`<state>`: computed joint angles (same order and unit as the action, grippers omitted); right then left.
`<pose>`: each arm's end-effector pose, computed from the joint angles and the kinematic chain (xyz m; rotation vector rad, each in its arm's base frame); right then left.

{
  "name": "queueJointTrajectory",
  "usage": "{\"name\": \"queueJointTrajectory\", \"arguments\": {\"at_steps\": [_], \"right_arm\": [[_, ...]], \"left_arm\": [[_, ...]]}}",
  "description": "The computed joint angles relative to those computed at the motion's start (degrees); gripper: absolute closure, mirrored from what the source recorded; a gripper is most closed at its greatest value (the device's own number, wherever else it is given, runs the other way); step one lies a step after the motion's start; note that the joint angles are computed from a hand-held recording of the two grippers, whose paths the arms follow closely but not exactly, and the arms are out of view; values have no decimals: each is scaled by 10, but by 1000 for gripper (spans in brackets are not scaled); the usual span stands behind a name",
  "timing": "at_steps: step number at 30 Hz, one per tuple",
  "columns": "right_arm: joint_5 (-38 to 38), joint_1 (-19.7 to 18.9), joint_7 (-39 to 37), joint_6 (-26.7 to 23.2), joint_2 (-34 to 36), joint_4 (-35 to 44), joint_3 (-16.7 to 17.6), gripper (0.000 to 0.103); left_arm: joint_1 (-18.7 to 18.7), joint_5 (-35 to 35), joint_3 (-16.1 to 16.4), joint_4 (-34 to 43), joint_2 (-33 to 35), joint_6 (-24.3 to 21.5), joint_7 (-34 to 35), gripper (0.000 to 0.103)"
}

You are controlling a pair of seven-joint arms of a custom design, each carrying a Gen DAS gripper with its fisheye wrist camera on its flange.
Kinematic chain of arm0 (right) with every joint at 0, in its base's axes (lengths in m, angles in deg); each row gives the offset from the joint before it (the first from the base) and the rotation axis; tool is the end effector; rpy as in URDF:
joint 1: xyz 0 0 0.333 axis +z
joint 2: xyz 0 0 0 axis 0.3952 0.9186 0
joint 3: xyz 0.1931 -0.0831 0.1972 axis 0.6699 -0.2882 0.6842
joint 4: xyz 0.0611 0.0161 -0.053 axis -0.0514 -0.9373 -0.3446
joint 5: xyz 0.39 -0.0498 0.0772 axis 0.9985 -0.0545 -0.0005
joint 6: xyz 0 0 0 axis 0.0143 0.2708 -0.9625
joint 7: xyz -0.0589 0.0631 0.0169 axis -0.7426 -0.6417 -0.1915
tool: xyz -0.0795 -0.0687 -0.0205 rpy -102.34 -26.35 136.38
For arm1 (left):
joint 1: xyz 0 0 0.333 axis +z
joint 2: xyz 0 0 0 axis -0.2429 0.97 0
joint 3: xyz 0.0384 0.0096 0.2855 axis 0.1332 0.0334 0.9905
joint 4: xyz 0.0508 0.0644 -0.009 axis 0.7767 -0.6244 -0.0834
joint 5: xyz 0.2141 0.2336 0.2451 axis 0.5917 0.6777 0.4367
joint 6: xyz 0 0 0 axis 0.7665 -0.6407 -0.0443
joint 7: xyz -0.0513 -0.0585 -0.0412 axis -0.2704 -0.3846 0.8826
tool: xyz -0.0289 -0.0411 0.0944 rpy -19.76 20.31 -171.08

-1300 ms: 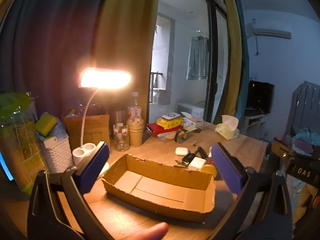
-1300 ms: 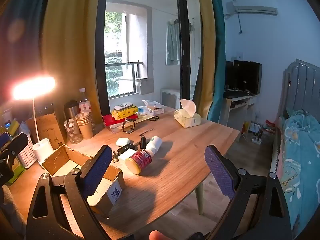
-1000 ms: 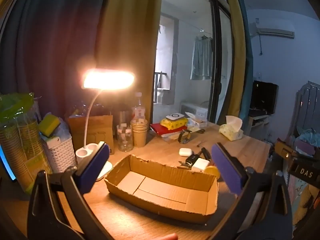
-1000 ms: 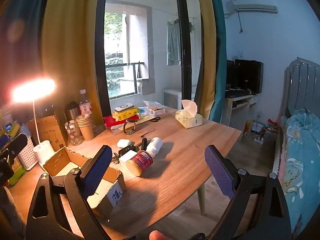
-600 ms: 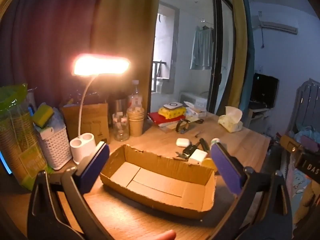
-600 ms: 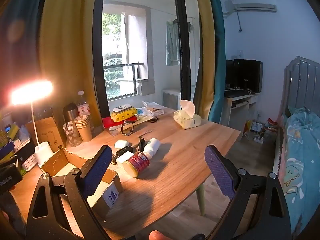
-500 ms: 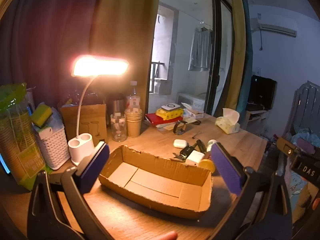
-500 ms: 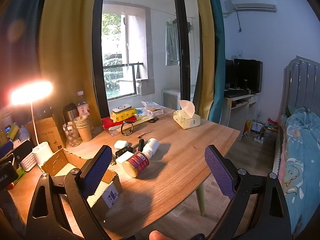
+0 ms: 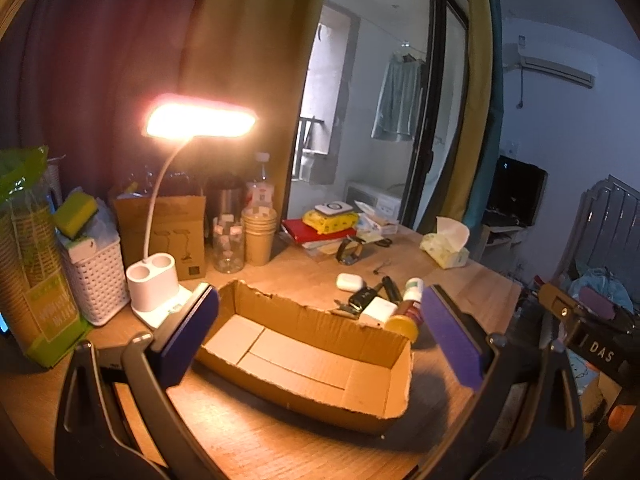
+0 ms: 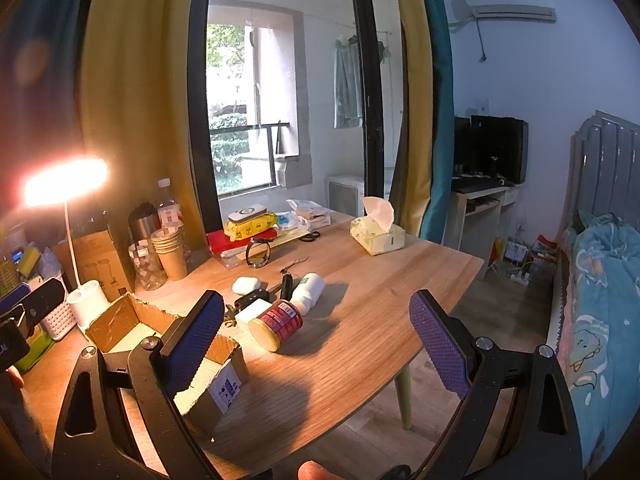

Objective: Organize rigid objects

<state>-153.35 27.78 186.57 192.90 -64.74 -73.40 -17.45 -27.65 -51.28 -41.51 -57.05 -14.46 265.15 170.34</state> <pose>0.5022 0.1648 0.6027 -1.2499 1.7460 -1.2043 0.5609 -0.1109 0.5967 -1.4195 1.6680 -1.3348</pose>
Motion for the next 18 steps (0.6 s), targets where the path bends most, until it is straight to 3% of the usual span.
{"name": "queueJointTrajectory", "arguments": {"at_steps": [3,18], "right_arm": [[8,4,-19,-2,6,7,-1,7],[30,-5,-40,29,2,0,-8,7]], "left_arm": [[-1,-1,-1,-8,-4,7,-7,1],[-7,120,7,-29,-2,61,-139,1]]}}
